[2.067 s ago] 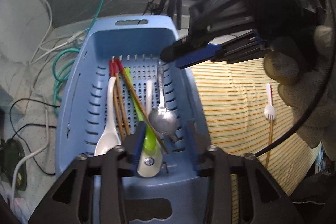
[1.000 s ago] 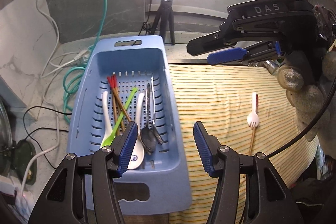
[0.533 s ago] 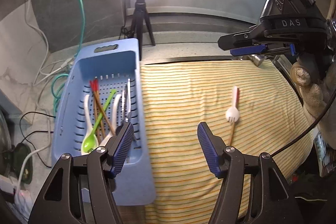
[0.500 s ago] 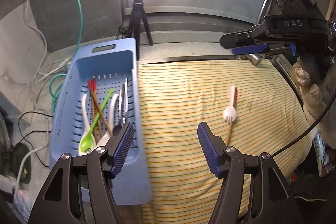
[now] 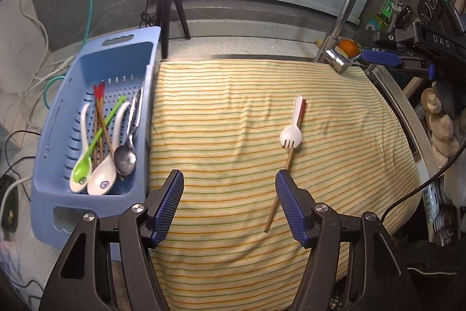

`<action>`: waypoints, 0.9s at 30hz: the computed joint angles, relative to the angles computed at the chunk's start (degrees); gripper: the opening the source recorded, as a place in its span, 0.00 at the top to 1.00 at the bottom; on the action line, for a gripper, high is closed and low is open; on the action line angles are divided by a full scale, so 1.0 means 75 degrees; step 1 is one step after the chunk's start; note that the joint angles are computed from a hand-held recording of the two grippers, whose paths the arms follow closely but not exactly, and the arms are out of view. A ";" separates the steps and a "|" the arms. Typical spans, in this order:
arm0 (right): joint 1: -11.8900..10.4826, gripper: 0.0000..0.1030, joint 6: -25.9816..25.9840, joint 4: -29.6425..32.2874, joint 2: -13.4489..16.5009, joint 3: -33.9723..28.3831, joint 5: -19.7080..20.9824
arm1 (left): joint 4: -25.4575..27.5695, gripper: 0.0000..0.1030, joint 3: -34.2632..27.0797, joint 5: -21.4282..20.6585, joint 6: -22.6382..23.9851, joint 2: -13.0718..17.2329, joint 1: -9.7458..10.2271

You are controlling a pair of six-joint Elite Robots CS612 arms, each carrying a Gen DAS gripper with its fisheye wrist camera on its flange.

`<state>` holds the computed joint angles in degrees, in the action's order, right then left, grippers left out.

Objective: Organize utensils
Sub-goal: 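Move the open right tool back over the white spork and chopstick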

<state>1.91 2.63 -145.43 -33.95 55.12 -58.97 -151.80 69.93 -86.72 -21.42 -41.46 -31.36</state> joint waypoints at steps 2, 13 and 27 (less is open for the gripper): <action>-0.0034 0.39 0.0084 0.0015 -0.0048 0.0148 -0.0034 | 0.0041 0.37 -0.0041 -0.0059 -0.0011 0.0031 -0.0021; -0.0175 0.39 0.0734 -0.0306 -0.0426 0.1164 -0.0562 | 0.0680 0.37 -0.0880 -0.0511 0.0727 0.0504 -0.0106; -0.0278 0.39 0.1483 -0.0964 -0.0755 0.1925 -0.1355 | 0.2497 0.37 -0.3217 -0.0526 0.2629 0.1792 -0.0263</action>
<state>-0.18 13.75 -152.66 -39.62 69.56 -69.13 -133.07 45.80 -90.67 -1.70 -28.02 -33.33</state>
